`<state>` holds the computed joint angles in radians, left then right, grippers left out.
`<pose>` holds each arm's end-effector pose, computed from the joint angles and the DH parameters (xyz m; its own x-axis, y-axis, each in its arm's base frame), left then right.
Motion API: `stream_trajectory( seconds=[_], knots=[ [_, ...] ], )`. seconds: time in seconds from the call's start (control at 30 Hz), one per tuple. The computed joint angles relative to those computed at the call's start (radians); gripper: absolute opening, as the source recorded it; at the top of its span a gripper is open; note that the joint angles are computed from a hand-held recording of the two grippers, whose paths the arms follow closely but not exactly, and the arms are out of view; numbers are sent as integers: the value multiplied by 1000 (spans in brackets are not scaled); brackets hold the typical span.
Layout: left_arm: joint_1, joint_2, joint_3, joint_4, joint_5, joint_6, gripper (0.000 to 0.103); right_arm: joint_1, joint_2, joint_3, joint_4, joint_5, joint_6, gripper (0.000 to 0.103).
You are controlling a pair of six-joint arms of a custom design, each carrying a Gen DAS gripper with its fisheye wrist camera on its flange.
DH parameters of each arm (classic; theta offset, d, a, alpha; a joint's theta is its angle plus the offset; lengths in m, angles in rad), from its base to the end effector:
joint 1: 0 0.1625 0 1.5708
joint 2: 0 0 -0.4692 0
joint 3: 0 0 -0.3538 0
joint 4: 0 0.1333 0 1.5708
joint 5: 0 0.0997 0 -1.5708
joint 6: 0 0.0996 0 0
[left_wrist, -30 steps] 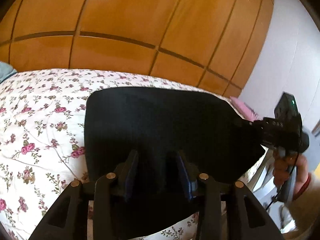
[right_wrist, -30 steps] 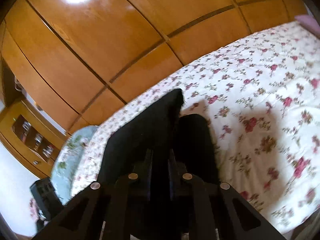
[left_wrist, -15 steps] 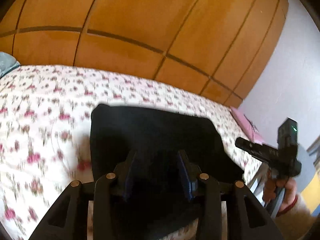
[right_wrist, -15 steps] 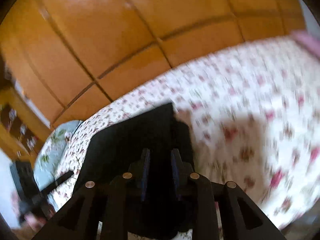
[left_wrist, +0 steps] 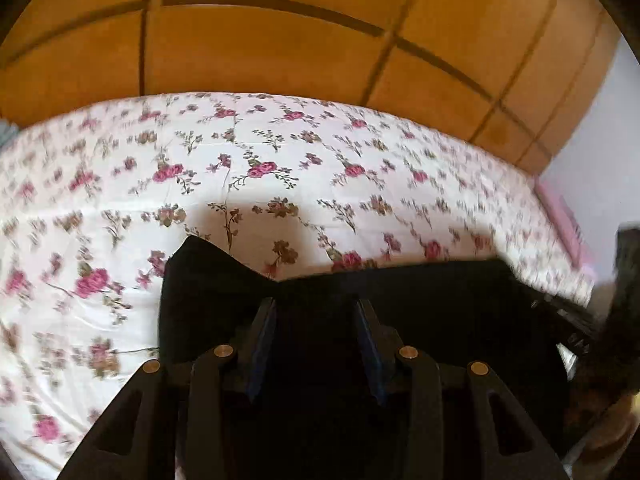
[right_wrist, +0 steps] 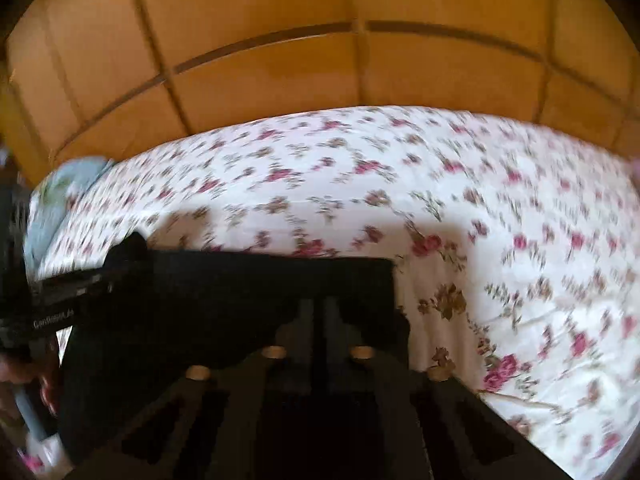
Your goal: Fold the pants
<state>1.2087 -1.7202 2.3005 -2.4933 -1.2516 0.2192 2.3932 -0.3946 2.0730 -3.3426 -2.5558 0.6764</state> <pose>0.0293 -0.3872 0.3769 -0.8305 0.4237 -0.3615 0.5269 0.8081 -0.2633 0.4003 -0.3031 -0.0544 -0.7945 0.1494 0.5886 -0.2978 0.7488 -0.5921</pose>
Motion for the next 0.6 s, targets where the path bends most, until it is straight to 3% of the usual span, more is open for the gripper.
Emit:
stream_trajectory(
  seconds=[0.07, 0.2, 0.37, 0.47, 0.53, 0.6],
  knots=[
    [12, 13, 10, -37, -4, 28, 40, -15, 39, 25, -160, -13, -37, 0],
    [13, 12, 20, -60, -5, 46, 40, -23, 69, 43, -290, -20, -49, 0],
    [65, -30, -25, 14, -121, 35, 40, 9, 78, 77, -418, -9, -67, 0],
    [93, -112, -24, 50, -171, 23, 40, 68, 53, 87, -307, -47, 21, 19],
    [101, -175, -5, 73, -170, 46, 41, 107, 35, 108, -212, -67, 112, 60],
    [111, -236, 22, 98, -160, 95, 43, 143, 22, 139, -131, -50, 203, 62]
  ],
)
